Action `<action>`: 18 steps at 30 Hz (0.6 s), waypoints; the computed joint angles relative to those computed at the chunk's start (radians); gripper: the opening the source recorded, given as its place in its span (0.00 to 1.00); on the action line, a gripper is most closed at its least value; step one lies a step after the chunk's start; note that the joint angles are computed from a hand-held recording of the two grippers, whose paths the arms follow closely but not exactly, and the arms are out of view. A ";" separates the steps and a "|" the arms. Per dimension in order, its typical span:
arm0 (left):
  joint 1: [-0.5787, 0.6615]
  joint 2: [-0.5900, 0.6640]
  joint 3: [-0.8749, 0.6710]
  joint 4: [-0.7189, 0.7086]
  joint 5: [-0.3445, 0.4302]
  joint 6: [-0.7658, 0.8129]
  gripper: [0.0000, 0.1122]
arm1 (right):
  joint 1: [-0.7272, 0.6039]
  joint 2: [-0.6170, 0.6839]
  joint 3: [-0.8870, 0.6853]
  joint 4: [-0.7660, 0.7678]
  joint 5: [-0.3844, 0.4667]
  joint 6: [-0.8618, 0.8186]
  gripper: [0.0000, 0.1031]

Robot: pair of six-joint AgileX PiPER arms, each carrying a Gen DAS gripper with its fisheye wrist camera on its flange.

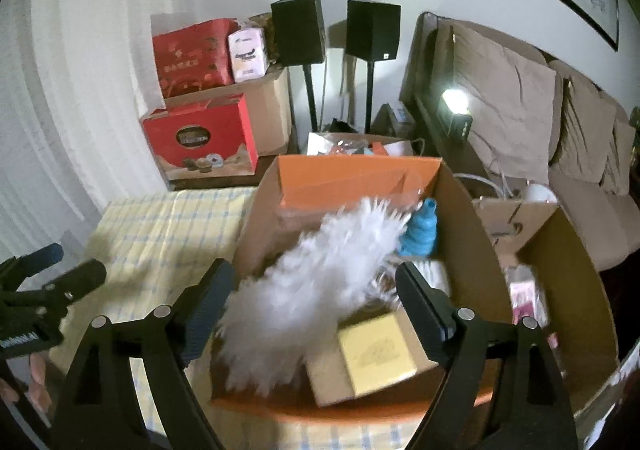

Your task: Organize objects

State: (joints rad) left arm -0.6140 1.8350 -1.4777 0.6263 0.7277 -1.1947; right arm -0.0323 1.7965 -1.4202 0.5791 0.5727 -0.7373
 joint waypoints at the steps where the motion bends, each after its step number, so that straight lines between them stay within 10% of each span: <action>1: -0.008 -0.015 0.022 0.009 0.002 -0.013 0.92 | -0.003 -0.012 0.021 0.012 -0.002 -0.011 0.83; 18: -0.170 -0.174 0.194 0.149 0.103 -0.197 0.92 | -0.055 -0.238 0.318 0.124 -0.029 -0.148 0.85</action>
State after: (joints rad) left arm -0.7839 1.6614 -1.2838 0.7748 0.8309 -1.3918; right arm -0.0877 1.5582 -1.1023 0.7036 0.5437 -0.8856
